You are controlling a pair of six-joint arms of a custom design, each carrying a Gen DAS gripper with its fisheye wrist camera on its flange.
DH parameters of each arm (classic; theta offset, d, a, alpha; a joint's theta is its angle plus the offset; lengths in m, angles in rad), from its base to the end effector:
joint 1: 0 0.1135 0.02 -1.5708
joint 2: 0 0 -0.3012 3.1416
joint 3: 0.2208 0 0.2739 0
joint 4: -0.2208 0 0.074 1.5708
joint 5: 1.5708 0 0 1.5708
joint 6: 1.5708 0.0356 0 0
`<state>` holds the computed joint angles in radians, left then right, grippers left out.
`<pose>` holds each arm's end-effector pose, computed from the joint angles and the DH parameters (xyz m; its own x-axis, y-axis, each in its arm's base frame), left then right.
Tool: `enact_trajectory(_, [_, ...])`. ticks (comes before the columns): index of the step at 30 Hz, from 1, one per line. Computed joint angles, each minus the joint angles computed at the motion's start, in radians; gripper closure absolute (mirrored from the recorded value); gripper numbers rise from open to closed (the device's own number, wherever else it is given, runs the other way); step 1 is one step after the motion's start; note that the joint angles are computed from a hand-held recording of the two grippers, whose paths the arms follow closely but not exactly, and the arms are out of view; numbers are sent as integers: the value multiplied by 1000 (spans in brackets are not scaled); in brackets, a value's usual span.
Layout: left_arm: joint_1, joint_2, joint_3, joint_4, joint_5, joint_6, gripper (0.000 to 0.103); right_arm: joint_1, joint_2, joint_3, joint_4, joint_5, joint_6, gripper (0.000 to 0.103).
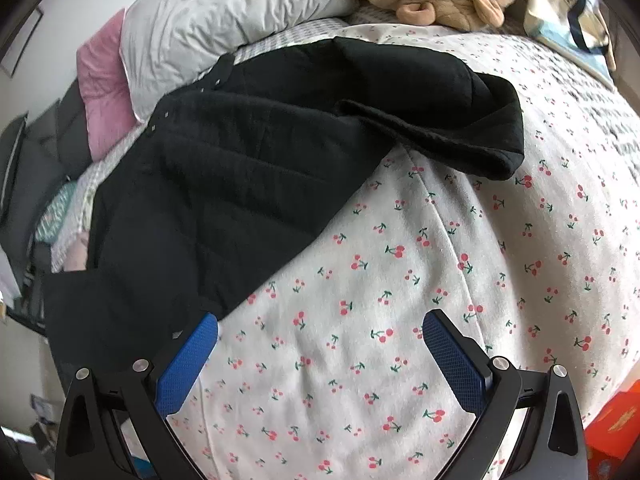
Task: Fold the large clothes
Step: 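Grasp the black coat's hem with the left tool and lift it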
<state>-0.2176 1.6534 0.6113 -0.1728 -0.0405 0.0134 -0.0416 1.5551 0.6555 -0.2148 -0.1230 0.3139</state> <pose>0.2636 -0.0568 0.1105 -0.9124 0.2155 -0.3479 0.2142 0.9759 0.0426 0.2766 -0.0071 0.1446 -0.8570 0.3424 -0.3852 0.2648 0.9337 0.2408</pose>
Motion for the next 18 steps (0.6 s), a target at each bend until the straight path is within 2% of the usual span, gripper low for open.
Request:
enact_trajectory(1, [11, -52, -16, -7, 19, 10, 81, 19, 6, 16, -14, 12, 2, 0])
enact_trajectory(2, [24, -91, -26, -12, 36, 18, 63, 40, 16, 36, -28, 25, 2, 0])
enact_trajectory(3, [36, -131, -32, -17, 58, 17, 36, 56, 24, 54, -43, 36, 1, 0])
enact_trajectory(5, [62, -208, -45, -4, 107, 3, 20, 108, 60, 115, -83, 77, 2, 0])
enact_trajectory(7, [82, -226, -23, 2, 159, -9, 20, 170, 114, 207, -131, 117, 3, 0])
enact_trajectory(9, [92, -177, 30, 26, 176, -48, 20, 220, 172, 307, -182, 144, 13, 0])
enact_trajectory(13, [128, 21, 178, 94, 249, -152, 20, 294, 314, 537, -291, 185, 44, 0])
enact_trajectory(16, [144, 170, 249, 179, 316, -278, 20, 321, 429, 714, -366, 203, 71, 0])
enact_trajectory(18, [145, 235, 294, 155, 328, -336, 21, 335, 498, 821, -412, 232, 84, 0])
